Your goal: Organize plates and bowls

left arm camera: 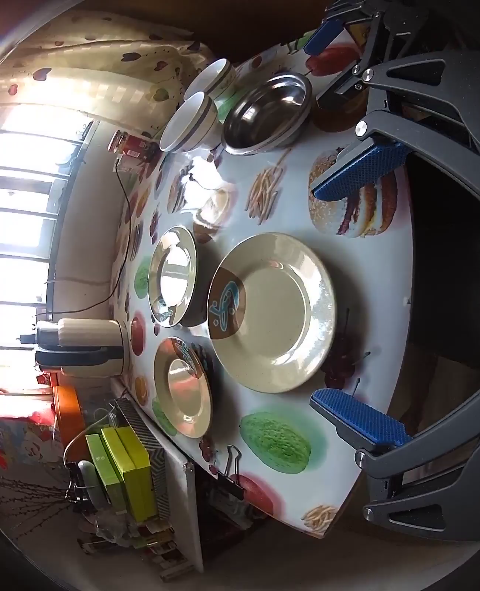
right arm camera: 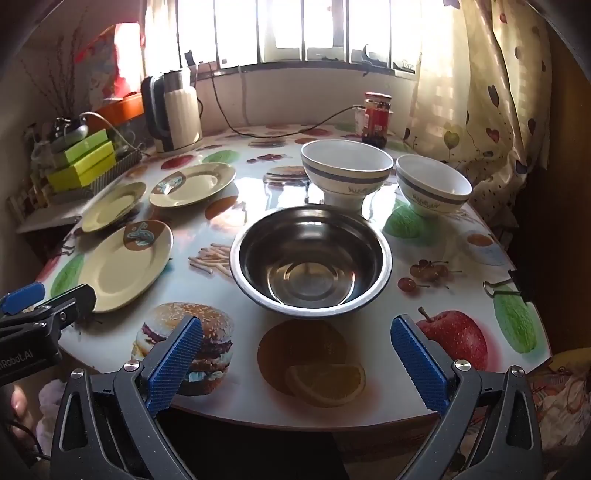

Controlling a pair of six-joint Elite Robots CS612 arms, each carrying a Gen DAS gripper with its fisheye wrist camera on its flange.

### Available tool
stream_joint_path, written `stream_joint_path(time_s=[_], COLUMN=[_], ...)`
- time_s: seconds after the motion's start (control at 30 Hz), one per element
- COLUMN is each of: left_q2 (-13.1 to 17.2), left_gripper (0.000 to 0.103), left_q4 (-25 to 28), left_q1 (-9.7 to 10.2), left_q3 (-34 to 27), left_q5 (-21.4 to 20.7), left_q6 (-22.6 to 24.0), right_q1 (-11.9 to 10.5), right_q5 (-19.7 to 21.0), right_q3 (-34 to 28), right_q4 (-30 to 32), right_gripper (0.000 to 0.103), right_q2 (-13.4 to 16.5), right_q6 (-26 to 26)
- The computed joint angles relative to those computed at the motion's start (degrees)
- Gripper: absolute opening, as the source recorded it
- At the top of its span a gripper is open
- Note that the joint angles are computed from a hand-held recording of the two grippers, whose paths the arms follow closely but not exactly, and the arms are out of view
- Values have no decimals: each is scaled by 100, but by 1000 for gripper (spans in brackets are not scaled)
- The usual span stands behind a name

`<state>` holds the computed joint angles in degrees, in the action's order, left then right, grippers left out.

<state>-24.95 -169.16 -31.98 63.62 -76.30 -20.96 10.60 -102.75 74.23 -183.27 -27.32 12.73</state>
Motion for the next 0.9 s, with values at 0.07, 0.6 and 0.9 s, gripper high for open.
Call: stream_joint_path(time_s=[0.07,0.6,0.9], left_q2=[-10,-132,-171], left_gripper=[102,102,102], left_q4=[7,-323,-432], left_q1=[-1,-59,-64], left_q3=[1,275,365], left_q5=[8,291,350], left_q6=[88,113,106], right_q1=[4,11,18], right_q5=[1,223,243], right_q3=[-12,191,255], right_q4=[-69,-344,-343], right_gripper=[103,103,103], right_q2=[3,-102,-144], right_q6=[-94,-37,94])
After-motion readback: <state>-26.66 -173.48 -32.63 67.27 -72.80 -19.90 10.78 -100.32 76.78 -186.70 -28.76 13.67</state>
